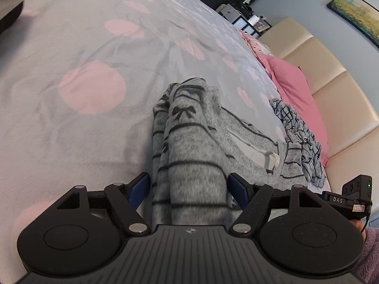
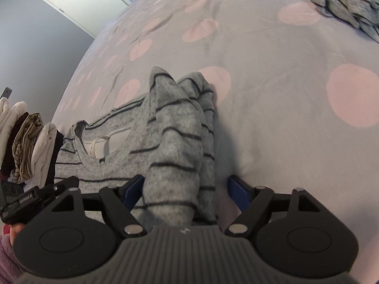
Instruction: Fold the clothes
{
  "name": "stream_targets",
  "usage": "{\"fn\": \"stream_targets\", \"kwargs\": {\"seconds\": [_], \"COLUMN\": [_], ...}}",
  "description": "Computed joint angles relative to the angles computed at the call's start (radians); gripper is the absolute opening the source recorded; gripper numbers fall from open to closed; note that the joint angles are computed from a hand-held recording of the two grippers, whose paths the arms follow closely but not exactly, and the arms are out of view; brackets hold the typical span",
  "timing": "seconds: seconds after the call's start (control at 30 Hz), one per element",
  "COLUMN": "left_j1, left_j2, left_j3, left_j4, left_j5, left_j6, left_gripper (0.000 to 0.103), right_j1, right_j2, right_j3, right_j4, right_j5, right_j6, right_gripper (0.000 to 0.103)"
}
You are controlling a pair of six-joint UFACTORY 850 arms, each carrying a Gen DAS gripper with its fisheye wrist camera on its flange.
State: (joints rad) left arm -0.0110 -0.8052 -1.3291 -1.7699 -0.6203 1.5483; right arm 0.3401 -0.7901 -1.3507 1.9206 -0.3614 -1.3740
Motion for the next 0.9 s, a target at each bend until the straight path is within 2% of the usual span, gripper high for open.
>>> {"fn": "stream_targets", "kwargs": {"seconds": [0.07, 0.23, 0.3, 0.53, 0.67, 0.9], "left_j1": [-0.004, -0.006, -0.009, -0.024, -0.034, -0.037], "left_j2": [-0.008, -0.028, -0.032, -0.003, 0.034, 0.12], "left_j3": [-0.014, -0.043, -0.051, -0.016, 0.019, 0.111], "left_j4": [0.011, 0.025, 0.026, -0.041, -0.089, -0.225], "left_j5": [0.001, -0.003, -0.004, 0.019, 0.045, 0.036], "left_j6": [0.006, 0.0, 0.008, 0.126, 0.205, 0.365], "left_gripper": [0.07, 0.06, 0.051, 0.032, 0.027, 0.025], "right_j1": [-0.002, -0.021, -0.027, -0.021, -0.011, 0.008], "right_j2": [-0.008, -0.023, -0.031, -0.025, -0.004, 0.063], "right_j3": [-0.006, -0.015, -0.02, -0.017, -0.003, 0.049], "right_j4": [0.04, 0.077, 0.087, 0.121, 0.167, 0.285], "right_j5": [-0.012, -0.064, -0.091, -0.105, -0.088, -0.083], "right_j6": [-0.055, -0.098, -0.101, -0.159, -0.223, -0.378], "right_gripper": [0.076, 0.057, 0.052, 0.033, 0.03, 0.028]}}
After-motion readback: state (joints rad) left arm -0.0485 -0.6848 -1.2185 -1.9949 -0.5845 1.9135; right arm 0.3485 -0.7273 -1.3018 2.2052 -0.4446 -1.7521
